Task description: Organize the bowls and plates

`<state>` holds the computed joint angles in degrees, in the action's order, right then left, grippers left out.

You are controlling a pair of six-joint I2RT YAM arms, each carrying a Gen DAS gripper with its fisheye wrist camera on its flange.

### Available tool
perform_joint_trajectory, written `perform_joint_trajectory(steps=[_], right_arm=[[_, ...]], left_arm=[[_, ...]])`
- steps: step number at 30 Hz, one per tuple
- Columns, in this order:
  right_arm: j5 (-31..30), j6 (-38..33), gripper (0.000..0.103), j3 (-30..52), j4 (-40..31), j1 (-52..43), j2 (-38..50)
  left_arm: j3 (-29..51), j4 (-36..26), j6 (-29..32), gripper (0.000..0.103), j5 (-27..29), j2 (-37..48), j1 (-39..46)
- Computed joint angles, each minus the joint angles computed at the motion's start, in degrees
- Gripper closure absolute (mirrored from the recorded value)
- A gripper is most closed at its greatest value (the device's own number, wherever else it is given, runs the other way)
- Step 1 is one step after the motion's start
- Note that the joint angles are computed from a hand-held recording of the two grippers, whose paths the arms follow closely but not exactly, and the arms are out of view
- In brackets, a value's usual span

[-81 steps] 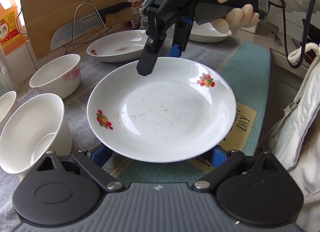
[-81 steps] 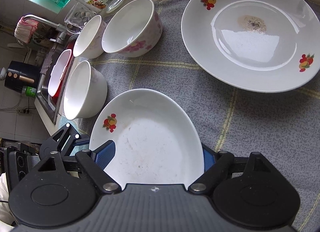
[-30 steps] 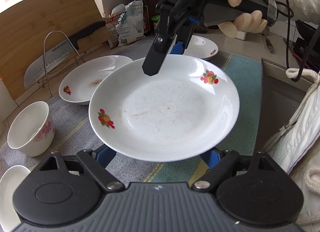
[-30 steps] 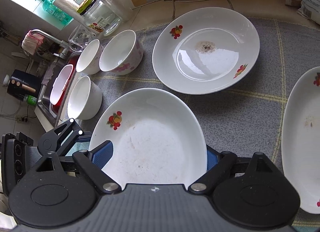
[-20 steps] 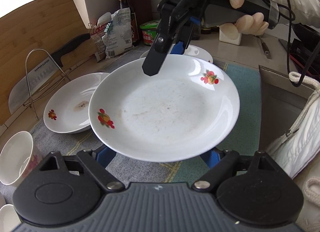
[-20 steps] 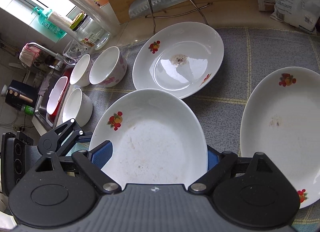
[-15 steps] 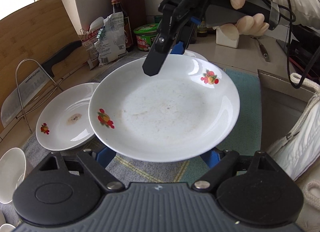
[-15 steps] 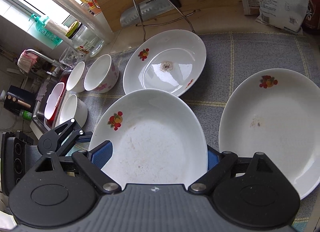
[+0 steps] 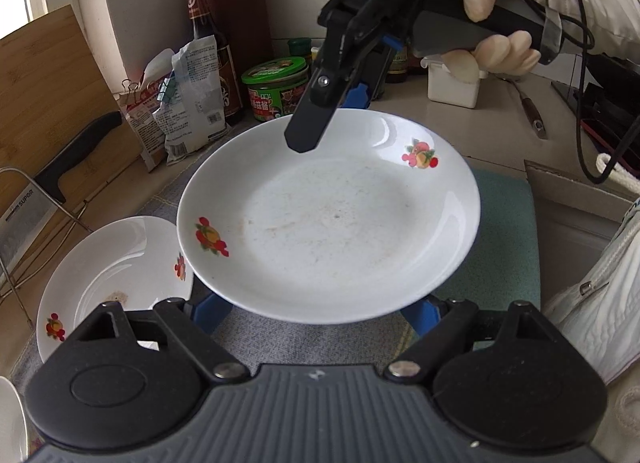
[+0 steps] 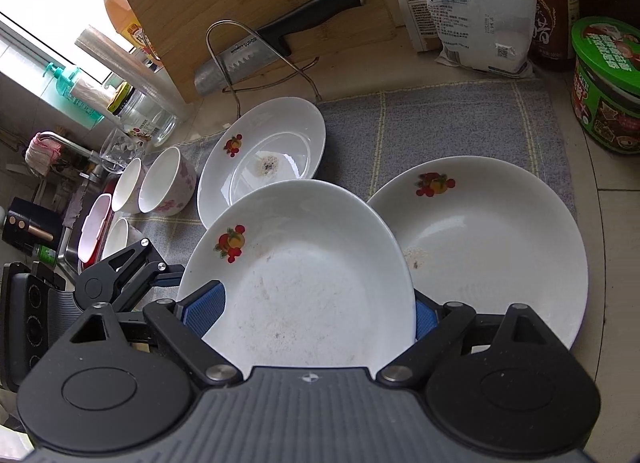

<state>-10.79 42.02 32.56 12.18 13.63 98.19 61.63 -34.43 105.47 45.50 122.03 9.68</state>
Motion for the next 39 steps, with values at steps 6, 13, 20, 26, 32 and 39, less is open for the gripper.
perform_joint_trajectory(steps=[6, 13, 20, 26, 32, 39], right_arm=[[-2.2, -3.4, 0.007, -1.6, 0.3, -4.2, -0.7], [-4.8, -6.9, 0.007, -3.3, 2.0, -9.0, -0.2], [-7.0, -9.1, 0.007, -5.6, 3.7, -13.1, -0.3], [-8.3, -10.5, 0.007, -7.3, 5.8, -16.1, 0.6], [-9.5, -11.6, 0.007, -7.9, 7.8, -18.1, 2.8], [-10.7, -12.4, 0.007, -7.3, 9.6, -19.3, 6.2]], left_arm=[[-1.2, 3.8, -4.5, 0.014, -0.3, -0.9, -3.4], [-2.1, 7.4, -8.9, 0.014, -1.2, -1.2, -7.0], [-2.7, 10.8, -12.5, 0.014, -2.4, -0.8, -10.5], [-3.5, 12.9, -15.3, 0.014, -3.7, -0.6, -13.1], [-3.4, 13.8, -17.3, 0.014, -5.1, -0.2, -14.6], [-3.0, 14.1, -18.4, 0.014, -6.7, 0.4, -15.6]])
